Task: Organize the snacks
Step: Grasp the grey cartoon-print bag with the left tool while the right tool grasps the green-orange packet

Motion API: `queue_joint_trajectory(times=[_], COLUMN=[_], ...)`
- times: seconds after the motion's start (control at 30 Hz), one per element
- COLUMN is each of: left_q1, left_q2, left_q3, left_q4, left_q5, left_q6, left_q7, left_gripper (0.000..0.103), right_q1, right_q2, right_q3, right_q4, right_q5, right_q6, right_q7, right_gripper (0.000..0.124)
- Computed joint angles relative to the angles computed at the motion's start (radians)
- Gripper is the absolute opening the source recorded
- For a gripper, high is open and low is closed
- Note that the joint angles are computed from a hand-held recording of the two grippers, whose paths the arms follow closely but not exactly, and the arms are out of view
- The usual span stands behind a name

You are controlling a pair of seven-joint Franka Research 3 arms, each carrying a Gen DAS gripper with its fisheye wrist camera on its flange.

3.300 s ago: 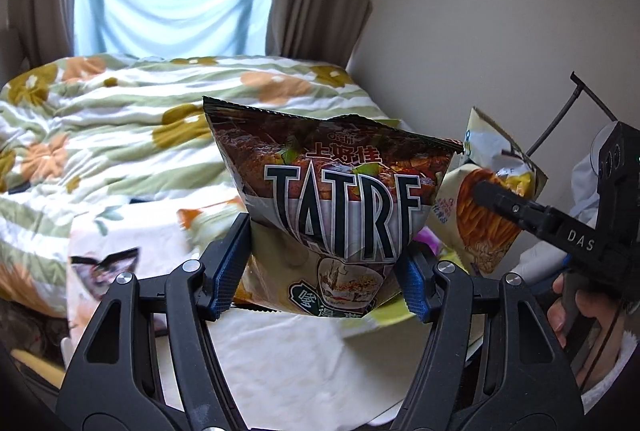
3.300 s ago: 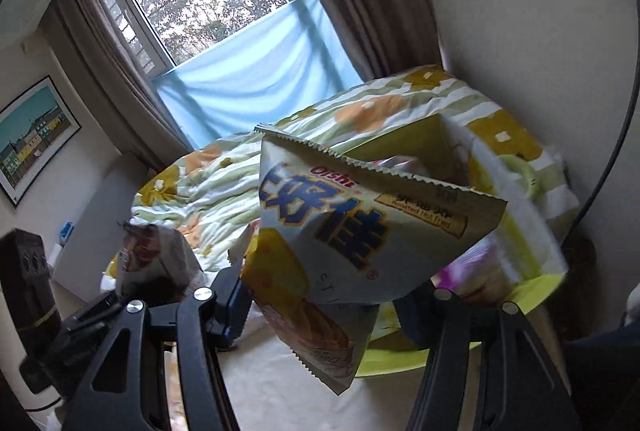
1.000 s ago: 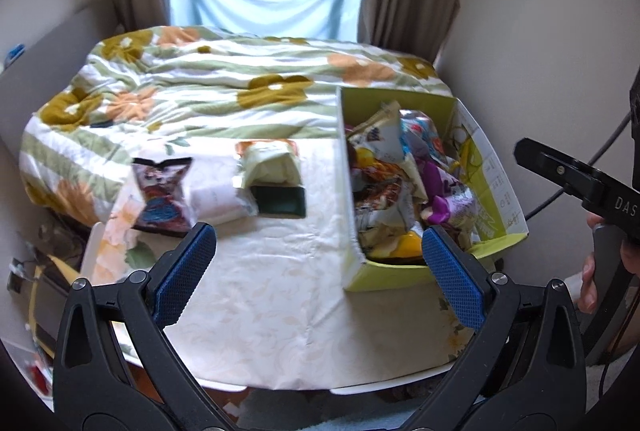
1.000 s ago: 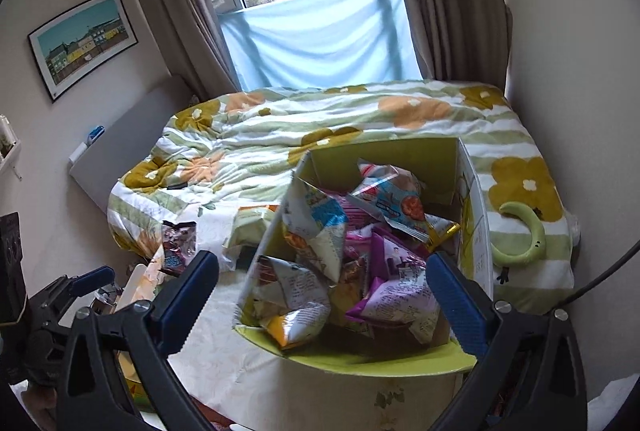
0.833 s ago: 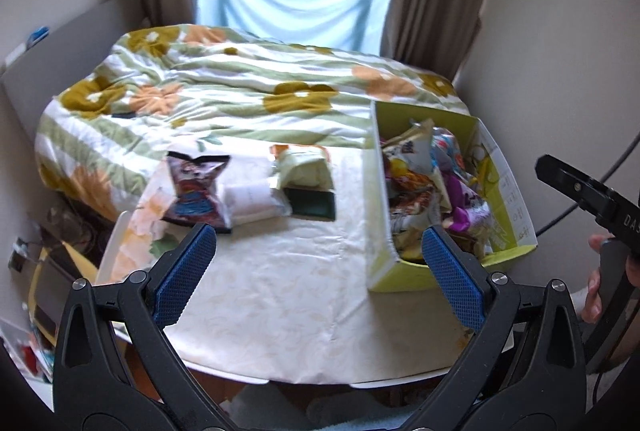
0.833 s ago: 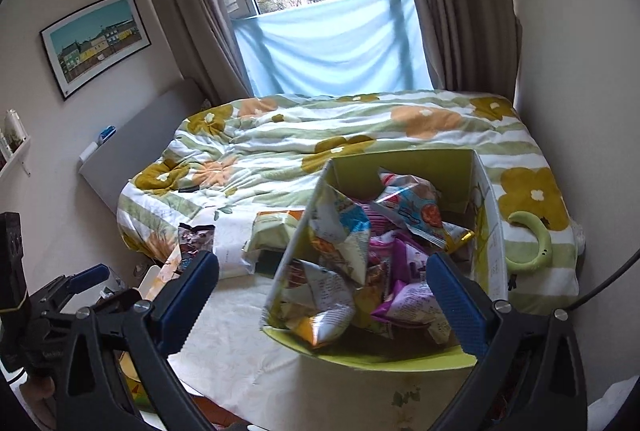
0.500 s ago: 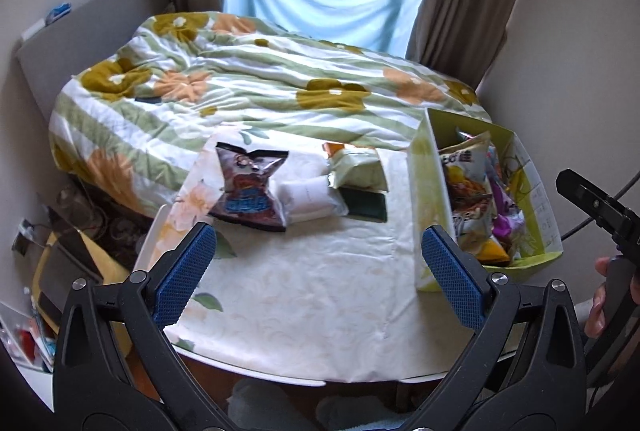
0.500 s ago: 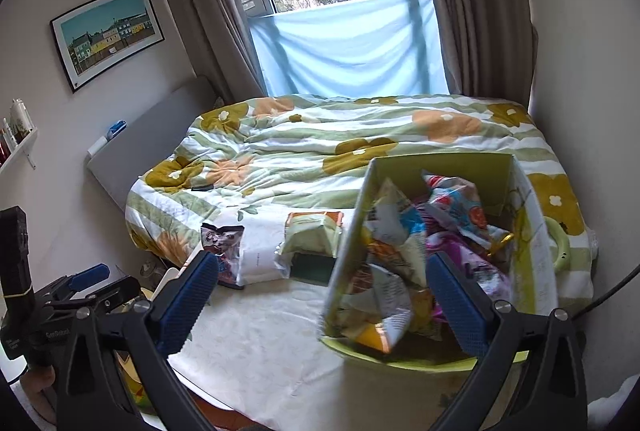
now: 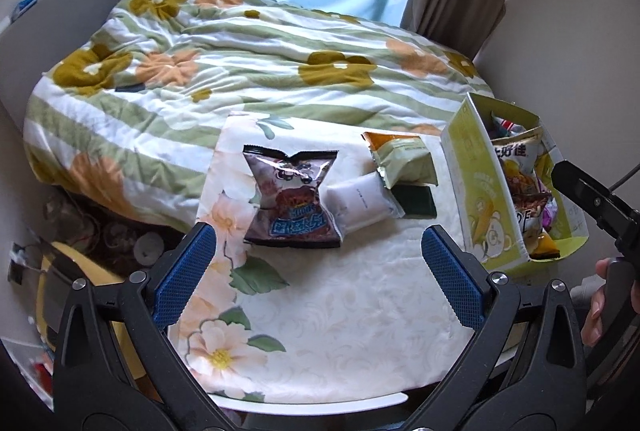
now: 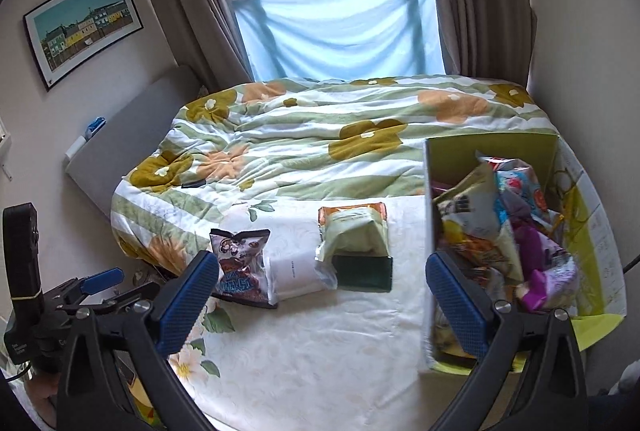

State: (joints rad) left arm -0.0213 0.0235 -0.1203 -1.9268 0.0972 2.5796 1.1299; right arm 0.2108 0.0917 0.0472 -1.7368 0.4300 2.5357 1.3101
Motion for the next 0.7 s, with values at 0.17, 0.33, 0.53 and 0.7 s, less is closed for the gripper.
queue_joint_trajectory(times=[0.17, 0.33, 0.53, 0.7], left_q1=[0.036, 0.063, 0.069, 0.049], left_q2=[0.092, 0.206, 0.348, 0.442], left_q3=[0.007, -0.001, -0.011, -0.004], left_q4=[0.069, 0.164, 0.287, 0.375], left_q5=[-0.074, -0.099, -0.095, -0.048], left_q6=[-0.008, -0.047, -0.105, -0.144], left_q7=[0.16, 0.212, 0.19, 0.113], left_gripper=[0.102, 0.102, 0.102, 0.102], right_q1=[0.05, 0.073, 0.069, 0.062], right_q2=[0.097, 0.214, 0.399, 0.547], right_q3=[-0.001, -0.011, -0.012, -0.016], right_q4=[0.076, 0.192, 0.399, 0.577], right_q5=[-0.143, -0.228, -0.261, -0.265], right_q6=[0.034, 0.002, -0.104, -0.191], right_q7=[0.161, 0.236, 0.213, 0.177], right_gripper=[0.103, 0.103, 0.103, 0.103])
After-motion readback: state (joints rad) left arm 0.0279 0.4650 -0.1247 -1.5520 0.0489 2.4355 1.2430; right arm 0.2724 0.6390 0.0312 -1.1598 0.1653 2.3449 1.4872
